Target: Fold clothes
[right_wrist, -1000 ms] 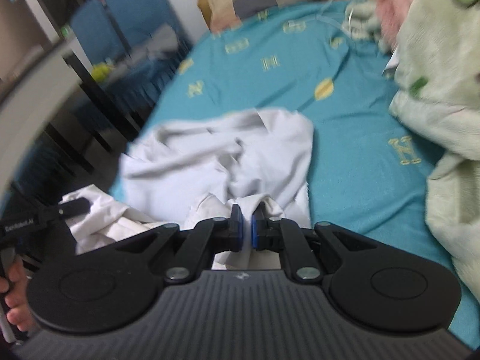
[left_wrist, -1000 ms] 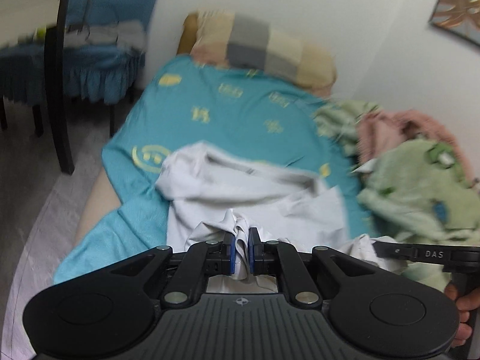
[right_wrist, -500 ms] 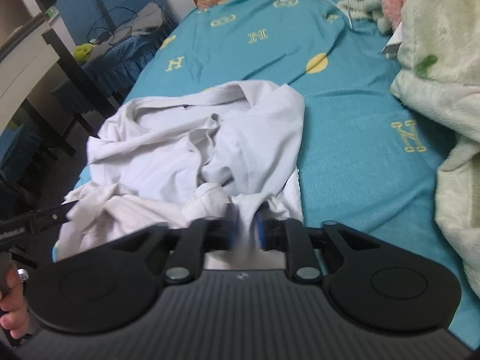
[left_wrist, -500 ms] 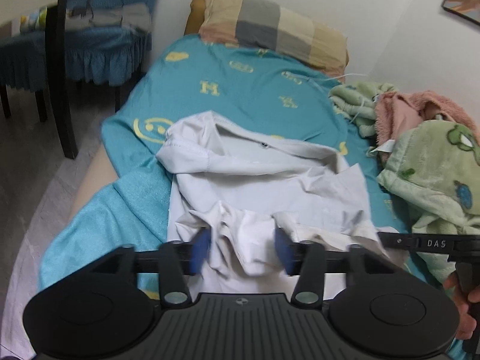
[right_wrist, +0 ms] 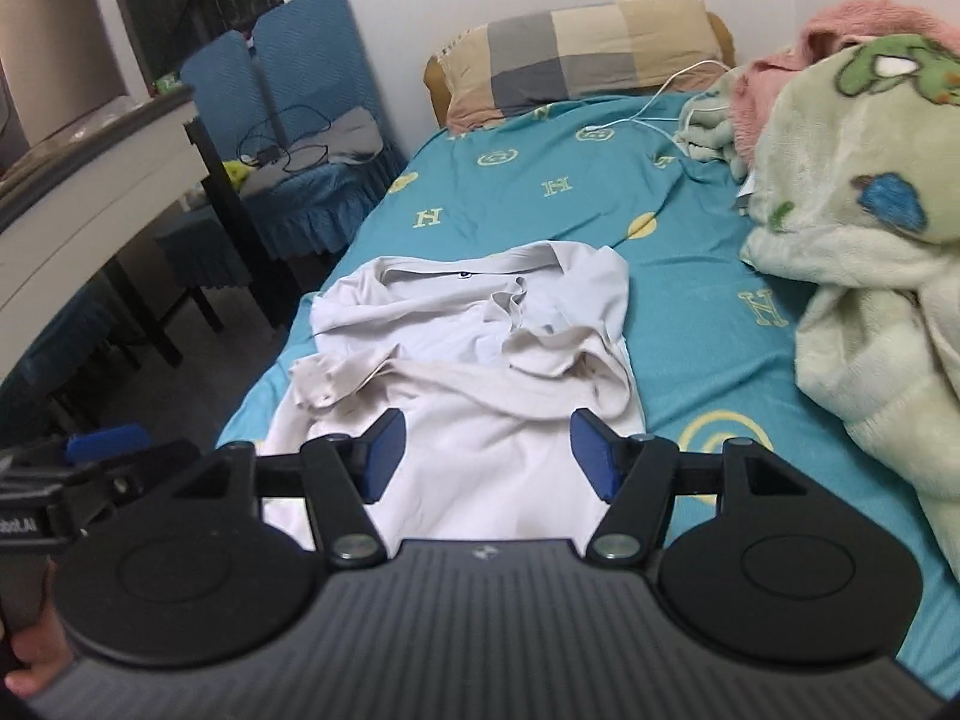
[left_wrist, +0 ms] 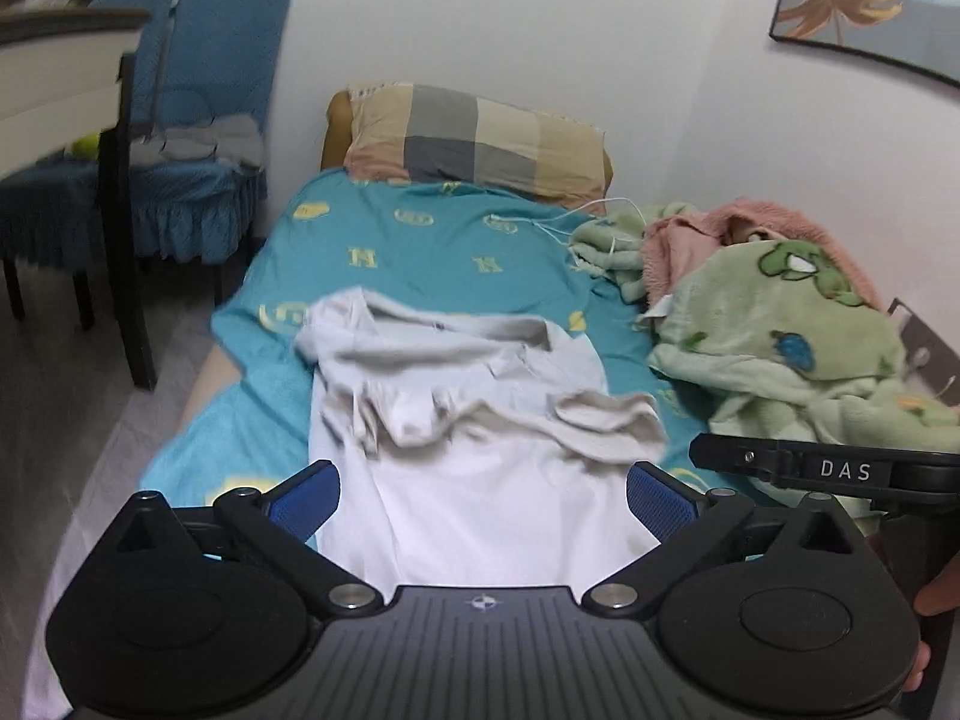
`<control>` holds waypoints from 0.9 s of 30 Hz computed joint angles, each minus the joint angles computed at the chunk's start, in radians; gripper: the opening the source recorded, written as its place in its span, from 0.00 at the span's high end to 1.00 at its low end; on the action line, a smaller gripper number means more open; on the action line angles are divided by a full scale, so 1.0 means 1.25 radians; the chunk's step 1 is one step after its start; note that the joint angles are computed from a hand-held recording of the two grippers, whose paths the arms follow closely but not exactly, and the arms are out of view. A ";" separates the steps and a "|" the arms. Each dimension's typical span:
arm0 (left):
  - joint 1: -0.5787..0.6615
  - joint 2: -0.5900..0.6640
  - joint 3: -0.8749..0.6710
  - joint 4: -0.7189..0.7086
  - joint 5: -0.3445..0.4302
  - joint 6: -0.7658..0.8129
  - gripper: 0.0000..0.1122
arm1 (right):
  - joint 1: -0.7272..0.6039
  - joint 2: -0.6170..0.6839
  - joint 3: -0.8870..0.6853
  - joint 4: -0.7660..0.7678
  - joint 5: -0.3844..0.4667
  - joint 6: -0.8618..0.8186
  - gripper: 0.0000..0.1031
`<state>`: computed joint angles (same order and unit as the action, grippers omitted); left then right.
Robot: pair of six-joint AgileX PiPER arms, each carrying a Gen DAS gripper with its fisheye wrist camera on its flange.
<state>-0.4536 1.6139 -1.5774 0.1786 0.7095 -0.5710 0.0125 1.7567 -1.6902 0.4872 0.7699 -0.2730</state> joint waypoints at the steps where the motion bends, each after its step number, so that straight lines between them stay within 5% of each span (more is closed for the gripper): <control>1: 0.007 -0.014 0.022 -0.039 0.005 0.000 0.09 | -0.016 -0.007 0.015 0.035 0.016 0.007 0.38; 9: 0.202 0.043 0.086 -0.532 0.086 0.097 0.11 | -0.132 0.042 0.067 0.267 0.210 0.135 0.37; 16: 0.214 0.137 0.066 -0.598 0.132 0.077 0.13 | -0.138 0.098 0.123 0.358 0.260 0.259 0.37; 22: 0.223 0.091 0.185 -0.617 -0.062 -0.022 0.25 | -0.133 0.085 0.190 0.346 0.153 0.364 0.37; 27: 0.230 0.079 0.223 -0.596 -0.117 -0.085 0.46 | -0.094 0.060 0.231 0.316 0.029 0.387 0.38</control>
